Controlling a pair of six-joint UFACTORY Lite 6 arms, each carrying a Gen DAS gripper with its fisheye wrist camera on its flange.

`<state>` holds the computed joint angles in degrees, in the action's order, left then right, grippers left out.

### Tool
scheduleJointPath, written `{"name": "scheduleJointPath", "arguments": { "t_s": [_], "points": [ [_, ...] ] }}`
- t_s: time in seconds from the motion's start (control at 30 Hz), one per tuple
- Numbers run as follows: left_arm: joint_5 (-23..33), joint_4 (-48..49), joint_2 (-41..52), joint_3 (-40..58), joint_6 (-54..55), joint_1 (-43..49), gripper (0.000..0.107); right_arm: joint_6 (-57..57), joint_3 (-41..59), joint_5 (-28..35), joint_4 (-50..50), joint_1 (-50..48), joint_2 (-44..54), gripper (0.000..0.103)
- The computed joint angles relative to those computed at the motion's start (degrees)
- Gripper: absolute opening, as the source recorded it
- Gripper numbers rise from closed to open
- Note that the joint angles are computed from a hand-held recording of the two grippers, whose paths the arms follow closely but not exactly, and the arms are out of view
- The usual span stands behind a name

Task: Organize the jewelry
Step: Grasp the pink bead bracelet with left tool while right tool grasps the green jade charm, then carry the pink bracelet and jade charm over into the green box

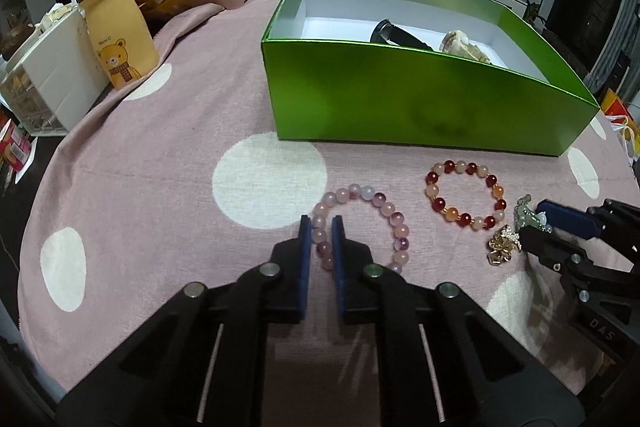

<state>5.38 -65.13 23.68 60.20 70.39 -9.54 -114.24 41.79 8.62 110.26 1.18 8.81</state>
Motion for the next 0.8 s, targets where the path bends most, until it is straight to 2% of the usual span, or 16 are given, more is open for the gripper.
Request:
{"name": "scheduleJointPath", "arguments": {
  "t_s": [0.2,0.5,0.8],
  "points": [
    [4.65,-1.03,-0.01,0.75,0.24,2.36,0.007,0.09,-0.66,1.94,0.16,-1.1,-0.82,0.014],
    [9.23,-5.74,-5.37,-1.92,5.15,4.29,0.007,2.35,-5.65,4.09,-1.69,-3.92,-8.19,0.013],
    [10.64,-1.82,-12.64,-3.86,1.61,3.88,0.007,11.39,-8.97,6.45,-10.77,-8.24,-17.21,0.013]
  ]
}}
